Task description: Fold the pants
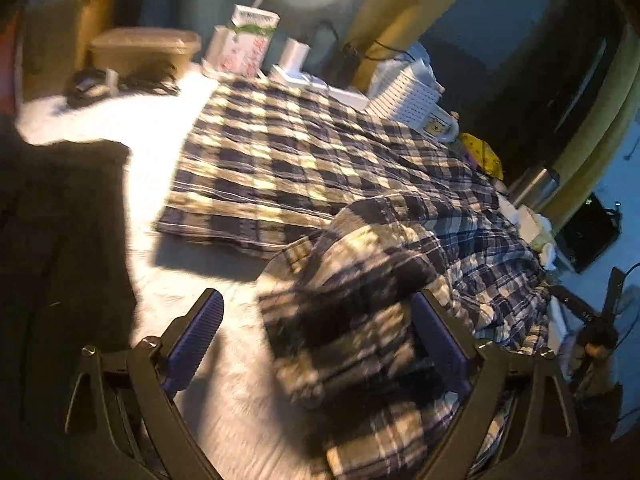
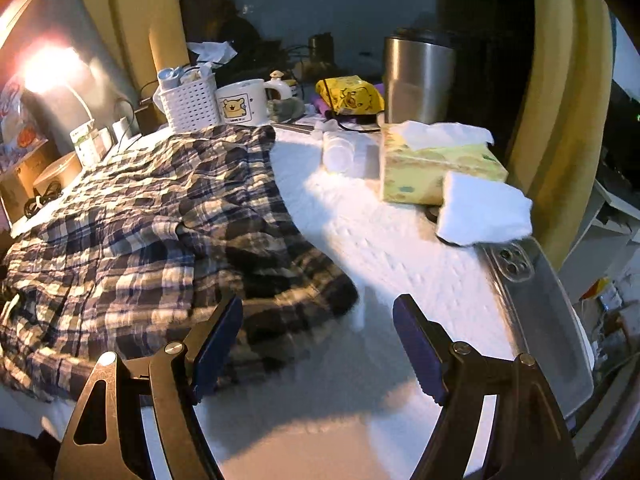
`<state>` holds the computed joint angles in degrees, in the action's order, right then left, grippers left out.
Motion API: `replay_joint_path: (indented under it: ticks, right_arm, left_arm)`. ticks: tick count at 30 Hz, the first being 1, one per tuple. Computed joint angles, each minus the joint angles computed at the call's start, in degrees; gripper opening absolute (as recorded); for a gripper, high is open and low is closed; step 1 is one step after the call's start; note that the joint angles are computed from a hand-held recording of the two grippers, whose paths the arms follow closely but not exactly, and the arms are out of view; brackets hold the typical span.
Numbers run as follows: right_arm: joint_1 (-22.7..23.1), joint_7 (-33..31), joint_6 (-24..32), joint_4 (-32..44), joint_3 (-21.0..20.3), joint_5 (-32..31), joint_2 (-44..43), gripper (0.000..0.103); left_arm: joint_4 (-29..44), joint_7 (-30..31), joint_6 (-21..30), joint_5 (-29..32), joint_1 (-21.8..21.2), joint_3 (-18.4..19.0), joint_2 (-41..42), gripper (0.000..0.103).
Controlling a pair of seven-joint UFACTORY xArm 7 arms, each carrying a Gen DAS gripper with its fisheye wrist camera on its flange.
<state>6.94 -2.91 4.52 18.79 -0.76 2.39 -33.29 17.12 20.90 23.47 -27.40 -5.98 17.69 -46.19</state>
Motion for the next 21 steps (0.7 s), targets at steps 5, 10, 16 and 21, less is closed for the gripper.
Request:
replay_joint_path:
  ticks: [5, 10, 16, 21]
  right_arm:
    - [7.1, -6.3, -2.9, -0.3, -8.7, 1.6, 0.8, 0.071]
    - [14.9, -12.1, -1.8, 4.5, -15.7, 6.6, 8.1, 0.032]
    - [10.5, -11.1, 1.1, 4.2, -5.2, 7.0, 4.1, 0.016]
    - [7.4, -6.6, 3.8, 3.8, 2.1, 4.2, -7.1, 0.014]
  left_arm:
    - [1.9, 0.7, 1.0, -0.1, -0.6, -0.5, 4.1, 0.009]
    - [0.0, 2.7, -2.1, 0.1, 0.2, -1.3, 0.3, 0.001]
    - [1.7, -0.2, -1.3, 4.2, 5.2, -1.7, -6.1, 0.001]
    - [6.8, -0.3, -0.7, 8.0, 6.2, -2.1, -8.6, 0.0]
